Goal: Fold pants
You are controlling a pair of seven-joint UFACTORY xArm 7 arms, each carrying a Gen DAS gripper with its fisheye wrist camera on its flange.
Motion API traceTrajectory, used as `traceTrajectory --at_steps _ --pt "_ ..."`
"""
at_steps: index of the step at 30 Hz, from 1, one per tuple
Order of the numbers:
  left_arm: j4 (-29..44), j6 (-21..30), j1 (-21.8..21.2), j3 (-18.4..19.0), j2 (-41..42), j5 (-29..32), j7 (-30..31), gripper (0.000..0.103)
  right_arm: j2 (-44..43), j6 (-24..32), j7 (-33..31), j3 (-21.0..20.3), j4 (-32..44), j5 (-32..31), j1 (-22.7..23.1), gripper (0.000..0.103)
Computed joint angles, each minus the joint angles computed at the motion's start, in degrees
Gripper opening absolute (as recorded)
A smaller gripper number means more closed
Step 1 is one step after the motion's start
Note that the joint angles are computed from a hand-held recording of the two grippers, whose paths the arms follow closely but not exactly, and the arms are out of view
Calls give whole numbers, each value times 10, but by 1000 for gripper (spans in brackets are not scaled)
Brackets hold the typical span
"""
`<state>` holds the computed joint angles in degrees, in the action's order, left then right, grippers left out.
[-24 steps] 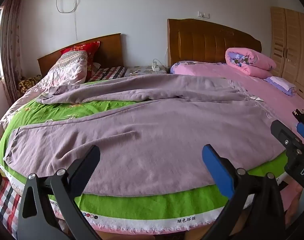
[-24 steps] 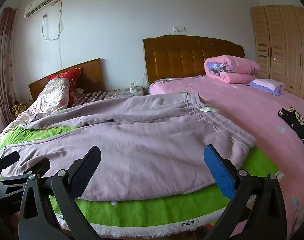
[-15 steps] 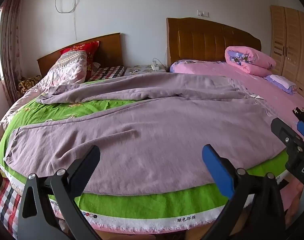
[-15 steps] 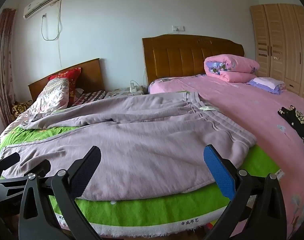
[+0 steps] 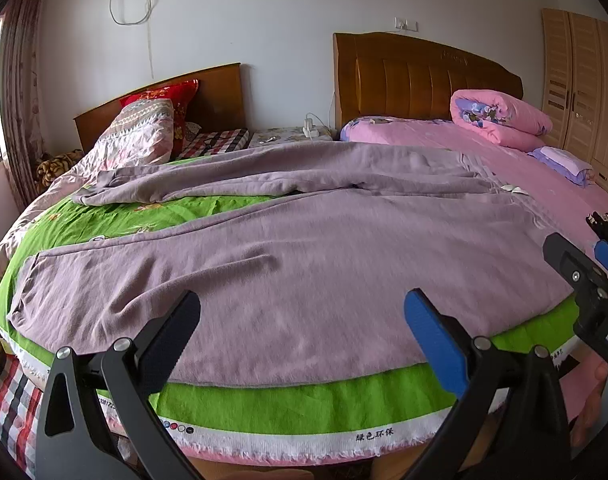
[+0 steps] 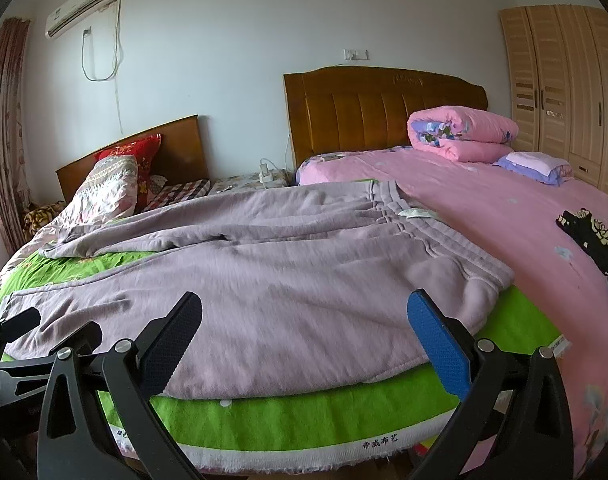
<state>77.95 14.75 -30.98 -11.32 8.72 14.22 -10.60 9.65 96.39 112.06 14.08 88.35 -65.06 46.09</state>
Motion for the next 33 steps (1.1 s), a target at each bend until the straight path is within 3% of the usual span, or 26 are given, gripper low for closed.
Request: traceTrajectory --at_steps 33 --pt "-9 1 0 0 -2 4 1 102 -3 -13 13 1 -9 13 -6 99"
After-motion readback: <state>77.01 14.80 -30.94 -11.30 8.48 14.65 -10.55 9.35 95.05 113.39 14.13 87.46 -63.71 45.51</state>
